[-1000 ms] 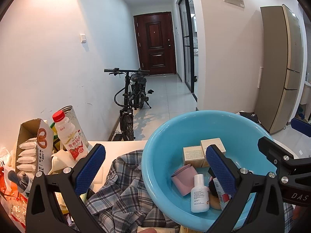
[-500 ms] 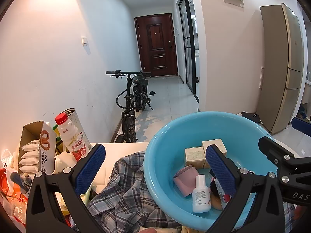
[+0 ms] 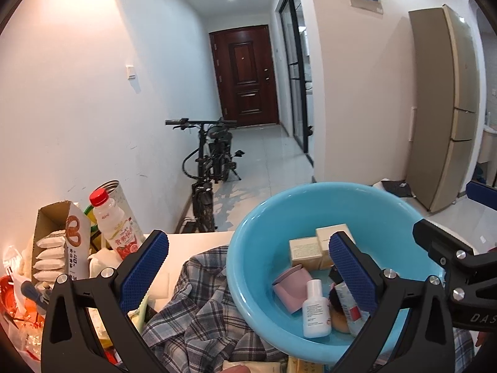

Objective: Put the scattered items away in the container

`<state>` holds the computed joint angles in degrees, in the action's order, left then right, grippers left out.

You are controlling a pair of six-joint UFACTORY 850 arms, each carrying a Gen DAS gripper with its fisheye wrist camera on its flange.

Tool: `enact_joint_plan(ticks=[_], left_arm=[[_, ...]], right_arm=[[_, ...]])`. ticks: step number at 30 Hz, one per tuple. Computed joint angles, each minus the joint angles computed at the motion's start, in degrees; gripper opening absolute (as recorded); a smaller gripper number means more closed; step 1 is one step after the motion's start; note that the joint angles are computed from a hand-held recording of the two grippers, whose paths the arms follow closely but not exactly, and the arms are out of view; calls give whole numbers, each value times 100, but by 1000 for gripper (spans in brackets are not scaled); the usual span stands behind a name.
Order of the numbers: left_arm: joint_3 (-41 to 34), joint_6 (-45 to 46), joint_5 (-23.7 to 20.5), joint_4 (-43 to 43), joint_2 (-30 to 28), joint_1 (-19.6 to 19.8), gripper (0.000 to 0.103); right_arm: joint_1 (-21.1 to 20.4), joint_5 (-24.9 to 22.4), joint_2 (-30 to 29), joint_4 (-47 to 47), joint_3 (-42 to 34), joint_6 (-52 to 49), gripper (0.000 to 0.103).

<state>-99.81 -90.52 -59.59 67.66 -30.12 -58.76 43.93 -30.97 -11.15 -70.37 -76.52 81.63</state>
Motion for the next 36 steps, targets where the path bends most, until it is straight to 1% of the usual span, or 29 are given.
enact_joint_plan(ticks=[3, 5, 9, 11, 14, 16, 18, 21, 24, 28, 31, 34, 36], left_arm=[[88, -94, 193, 63, 109, -30, 103], [86, -82, 264, 78, 130, -58, 103], [6, 0, 177, 181, 94, -150, 103], [20, -10, 149, 238, 116, -179, 103], [87, -81, 245, 284, 184, -189, 103], [128, -120, 310, 302, 225, -185, 103], [164, -136, 370, 301, 259, -174, 103], [201, -147, 427, 298, 298, -158, 103], [240, -203, 448, 307, 333, -146, 103], [313, -296, 571, 236, 400, -94, 103], [369, -358, 730, 185, 447, -63, 103], [294, -291, 659, 123, 386, -65, 103], [245, -218, 648, 99, 342, -73, 103]], right_arm=[[85, -49, 180, -4, 190, 4, 103], [138, -79, 309, 156, 373, -192, 103], [303, -546, 588, 296, 902, -174, 103], [346, -632, 720, 471, 1215, -35, 103], [378, -663, 769, 798, 1575, 261, 103], [365, -519, 701, 996, 1686, 398, 103], [404, -555, 540, 989, 1676, 633, 103], [435, -537, 278, 1052, 1551, 634, 103], [451, -636, 41, 1053, 1409, 650, 103], [356, -574, -167, 1124, 1300, 710, 103], [331, -638, -266, 987, 1260, 885, 103], [310, -611, -299, 860, 1265, 1051, 103], [278, -501, -307, 883, 1278, 1040, 103]])
